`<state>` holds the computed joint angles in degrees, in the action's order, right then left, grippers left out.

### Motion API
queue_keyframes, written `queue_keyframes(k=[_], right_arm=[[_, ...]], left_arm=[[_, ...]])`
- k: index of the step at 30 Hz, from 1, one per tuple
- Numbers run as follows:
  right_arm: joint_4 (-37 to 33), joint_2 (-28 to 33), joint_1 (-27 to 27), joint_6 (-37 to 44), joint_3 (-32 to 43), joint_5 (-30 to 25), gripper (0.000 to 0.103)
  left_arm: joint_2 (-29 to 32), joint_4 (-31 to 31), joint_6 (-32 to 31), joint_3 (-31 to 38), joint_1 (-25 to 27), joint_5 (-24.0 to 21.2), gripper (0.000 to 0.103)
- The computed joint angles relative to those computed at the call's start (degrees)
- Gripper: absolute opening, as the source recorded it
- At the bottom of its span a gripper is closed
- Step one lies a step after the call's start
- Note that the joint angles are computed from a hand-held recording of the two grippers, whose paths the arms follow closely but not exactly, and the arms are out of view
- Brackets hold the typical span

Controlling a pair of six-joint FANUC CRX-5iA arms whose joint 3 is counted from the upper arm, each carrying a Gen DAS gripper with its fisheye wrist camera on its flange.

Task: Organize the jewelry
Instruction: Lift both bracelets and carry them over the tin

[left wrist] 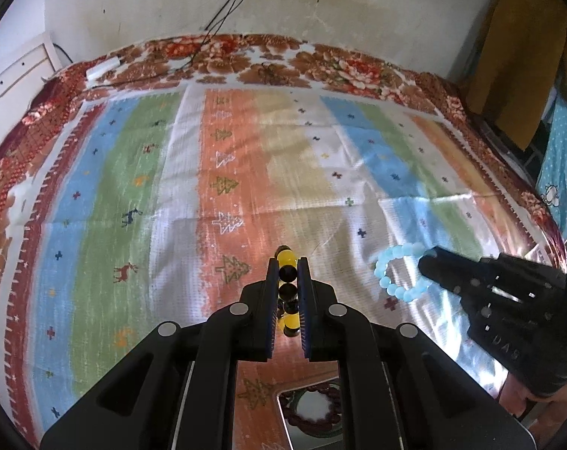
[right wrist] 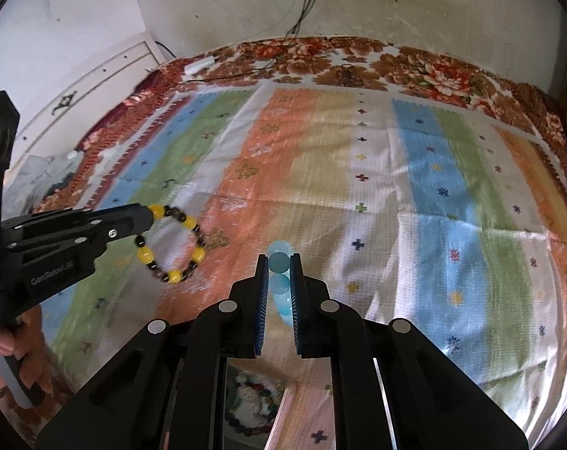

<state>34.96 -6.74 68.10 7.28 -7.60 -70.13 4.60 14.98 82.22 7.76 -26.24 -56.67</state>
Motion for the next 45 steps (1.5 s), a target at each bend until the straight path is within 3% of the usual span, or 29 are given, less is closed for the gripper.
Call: queue_keyframes(k=[3, 16, 45], right_arm=[[0.06, -1.96, 0.65, -2.31, -1.57, 2.4, 0.012], [4.51, -1.84, 5.1, -4.17, -1.41, -2.95, 0.012], [4.94, -4.07, 14.34, -8.14, -3.87, -4.43, 0.012]], left_arm=[[-1.14, -0.08, 0.3, -1.0, -0.35, 0.63, 0.009], [-6.26, -1.43, 0.52, -5.4, -1.81, 3.2, 0.009], [-14.46, -2.19, 0.69, -14.3, -4.91, 4.01, 0.009]])
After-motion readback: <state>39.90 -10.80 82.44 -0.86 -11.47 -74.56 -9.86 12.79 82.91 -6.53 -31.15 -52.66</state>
